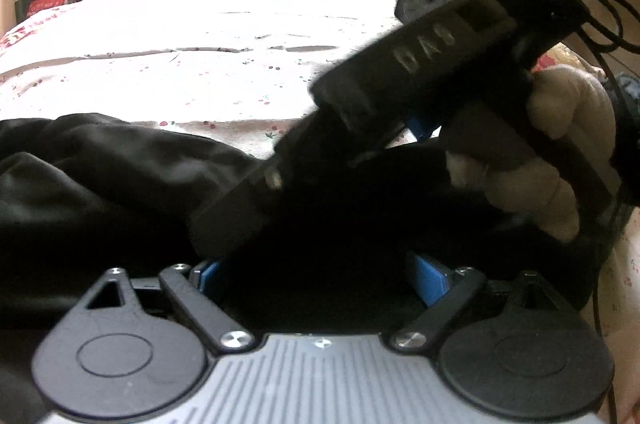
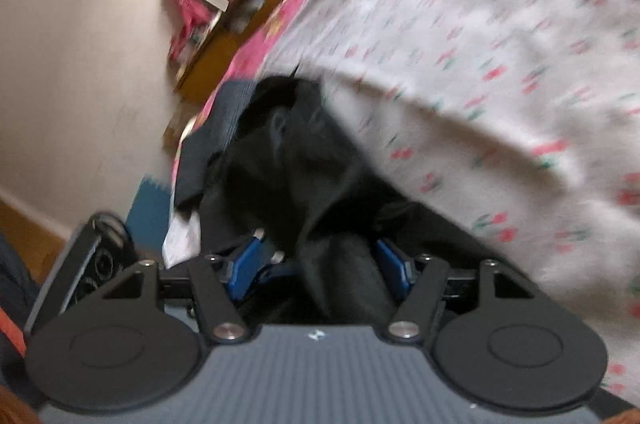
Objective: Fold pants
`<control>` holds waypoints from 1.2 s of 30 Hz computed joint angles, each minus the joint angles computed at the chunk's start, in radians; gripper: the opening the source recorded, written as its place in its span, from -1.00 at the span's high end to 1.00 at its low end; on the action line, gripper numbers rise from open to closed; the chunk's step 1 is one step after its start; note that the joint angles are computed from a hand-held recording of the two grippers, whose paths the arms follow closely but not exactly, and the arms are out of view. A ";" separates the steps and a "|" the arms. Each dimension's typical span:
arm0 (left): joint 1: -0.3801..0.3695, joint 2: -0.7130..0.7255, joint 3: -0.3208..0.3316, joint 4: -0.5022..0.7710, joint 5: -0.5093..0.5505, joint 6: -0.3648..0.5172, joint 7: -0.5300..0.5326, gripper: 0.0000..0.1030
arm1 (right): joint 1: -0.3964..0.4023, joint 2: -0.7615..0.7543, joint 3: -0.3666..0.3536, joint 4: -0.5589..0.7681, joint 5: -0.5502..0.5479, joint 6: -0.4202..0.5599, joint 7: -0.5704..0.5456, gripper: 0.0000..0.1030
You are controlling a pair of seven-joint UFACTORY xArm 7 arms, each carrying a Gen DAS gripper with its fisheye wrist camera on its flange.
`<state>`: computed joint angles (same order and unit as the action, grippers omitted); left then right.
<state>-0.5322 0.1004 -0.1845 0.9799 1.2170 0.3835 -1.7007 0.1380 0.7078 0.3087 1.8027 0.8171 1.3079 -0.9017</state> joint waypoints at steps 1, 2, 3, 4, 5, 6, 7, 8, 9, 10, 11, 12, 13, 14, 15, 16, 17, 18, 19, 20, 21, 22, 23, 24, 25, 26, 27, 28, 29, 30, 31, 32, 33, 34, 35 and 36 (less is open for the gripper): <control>0.000 -0.001 0.001 -0.001 0.006 -0.003 -0.005 -0.99 | 0.002 -0.007 -0.002 0.005 -0.017 0.002 -0.023 -0.26; 0.002 -0.002 0.002 -0.003 0.008 -0.007 -0.008 -0.99 | 0.003 -0.005 -0.008 0.023 -0.035 0.017 -0.020 -0.26; 0.003 -0.004 0.003 -0.005 0.012 -0.011 -0.013 -0.99 | -0.001 0.005 -0.017 0.056 -0.056 0.052 0.000 -0.26; 0.006 -0.007 0.004 -0.009 0.015 -0.017 -0.017 -0.99 | -0.008 0.021 -0.021 0.091 -0.068 0.090 0.023 -0.26; 0.009 -0.009 0.006 -0.013 0.024 -0.023 -0.026 -0.99 | -0.014 0.048 -0.024 0.140 -0.082 0.143 0.053 -0.28; 0.011 -0.010 0.006 -0.016 0.028 -0.027 -0.030 -0.99 | -0.018 0.079 -0.026 0.198 -0.101 0.214 0.090 -0.29; 0.013 -0.010 0.006 -0.017 0.030 -0.030 -0.030 -1.00 | -0.023 0.099 -0.024 0.232 -0.113 0.269 0.109 -0.29; 0.015 -0.010 0.005 -0.017 0.030 -0.030 -0.028 -1.00 | -0.028 0.110 -0.021 0.246 -0.114 0.297 0.113 -0.30; 0.016 -0.009 0.004 -0.017 0.028 -0.031 -0.025 -1.00 | -0.031 0.107 -0.019 0.226 -0.102 0.287 0.115 -0.31; 0.016 -0.008 0.003 -0.017 0.024 -0.030 -0.018 -1.00 | -0.028 0.110 -0.019 0.214 -0.090 0.275 0.129 -0.32; 0.016 -0.004 0.002 -0.014 0.023 -0.028 -0.016 -1.00 | -0.025 0.123 -0.015 0.216 -0.079 0.276 0.147 -0.32; 0.016 -0.005 0.003 -0.015 0.026 -0.028 -0.018 -1.00 | -0.025 0.138 -0.005 0.218 -0.058 0.277 0.157 -0.32; 0.017 -0.006 0.004 -0.015 0.023 -0.030 -0.015 -1.00 | -0.025 0.144 0.006 0.210 -0.034 0.264 0.158 -0.32; 0.018 -0.007 0.005 -0.016 0.024 -0.032 -0.016 -1.00 | -0.030 0.138 0.017 0.184 -0.001 0.236 0.150 -0.32; 0.017 -0.005 0.002 -0.013 0.001 -0.014 0.000 -1.00 | -0.032 0.129 0.027 0.149 0.038 0.194 0.142 -0.34; 0.017 -0.005 0.002 -0.013 -0.019 -0.004 0.001 -1.00 | -0.029 0.136 0.031 0.147 0.056 0.184 0.157 -0.37; 0.021 -0.011 0.008 -0.021 -0.008 -0.014 -0.029 -1.00 | -0.028 0.146 0.034 0.147 0.073 0.179 0.173 -0.38; 0.025 -0.017 0.014 -0.028 0.018 -0.031 -0.066 -1.00 | -0.034 0.153 0.037 0.140 0.093 0.173 0.188 -0.38; 0.029 -0.019 0.015 -0.030 0.038 -0.043 -0.086 -1.00 | -0.046 0.151 0.042 0.122 0.117 0.165 0.193 -0.37; 0.029 -0.016 0.010 -0.027 0.037 -0.037 -0.073 -1.00 | -0.063 0.152 0.049 0.109 0.153 0.156 0.198 -0.35; 0.028 -0.012 0.005 -0.022 0.025 -0.029 -0.049 -1.00 | -0.078 0.154 0.056 0.102 0.192 0.144 0.214 -0.35; 0.026 -0.008 0.003 -0.019 0.017 -0.022 -0.030 -1.00 | -0.092 0.158 0.060 0.101 0.230 0.126 0.235 -0.35; 0.026 -0.007 0.003 -0.018 0.016 -0.020 -0.026 -1.00 | -0.111 0.159 0.067 0.096 0.278 0.098 0.237 -0.35; 0.027 -0.007 0.004 -0.019 0.014 -0.024 -0.025 -1.00 | -0.126 0.160 0.073 0.090 0.318 0.072 0.233 -0.35; 0.027 -0.007 0.006 -0.019 0.013 -0.026 -0.024 -1.00 | -0.142 0.164 0.078 0.091 0.358 0.049 0.238 -0.35; 0.027 -0.006 0.006 -0.019 0.008 -0.024 -0.017 -1.00 | -0.149 0.169 0.076 0.097 0.378 0.032 0.256 -0.35; 0.026 -0.003 0.005 -0.017 0.000 -0.022 -0.006 -1.00 | -0.154 0.164 0.069 0.091 0.394 -0.004 0.267 -0.35; 0.027 -0.004 0.006 -0.017 -0.006 -0.022 0.004 -1.00 | -0.159 0.150 0.062 0.075 0.405 -0.044 0.264 -0.35; 0.026 -0.004 0.007 -0.016 -0.011 -0.021 0.011 -1.00 | -0.158 0.143 0.054 0.071 0.405 -0.078 0.266 -0.35; 0.026 -0.004 0.008 -0.016 -0.013 -0.022 0.016 -1.00 | -0.160 0.138 0.049 0.069 0.407 -0.108 0.265 -0.35; 0.025 -0.004 0.008 -0.017 -0.012 -0.021 0.015 -1.00 | -0.164 0.130 0.046 0.060 0.408 -0.132 0.268 -0.35; 0.018 0.011 0.001 0.006 -0.029 -0.006 0.028 -1.00 | -0.166 0.121 0.043 0.053 0.402 -0.148 0.268 -0.35; 0.015 0.010 0.003 0.007 -0.034 -0.005 0.033 -1.00 | -0.168 0.102 0.042 0.036 0.395 -0.165 0.250 -0.35; 0.013 0.012 0.005 0.009 -0.037 -0.005 0.037 -1.00 | -0.170 0.077 0.044 0.011 0.390 -0.177 0.226 -0.35; 0.011 0.013 0.007 0.011 -0.039 -0.005 0.040 -1.00 | -0.171 0.051 0.047 -0.016 0.384 -0.180 0.202 -0.35; 0.009 0.015 0.009 0.012 -0.040 -0.006 0.042 -1.00 | -0.175 0.014 0.053 -0.051 0.378 -0.165 0.166 -0.35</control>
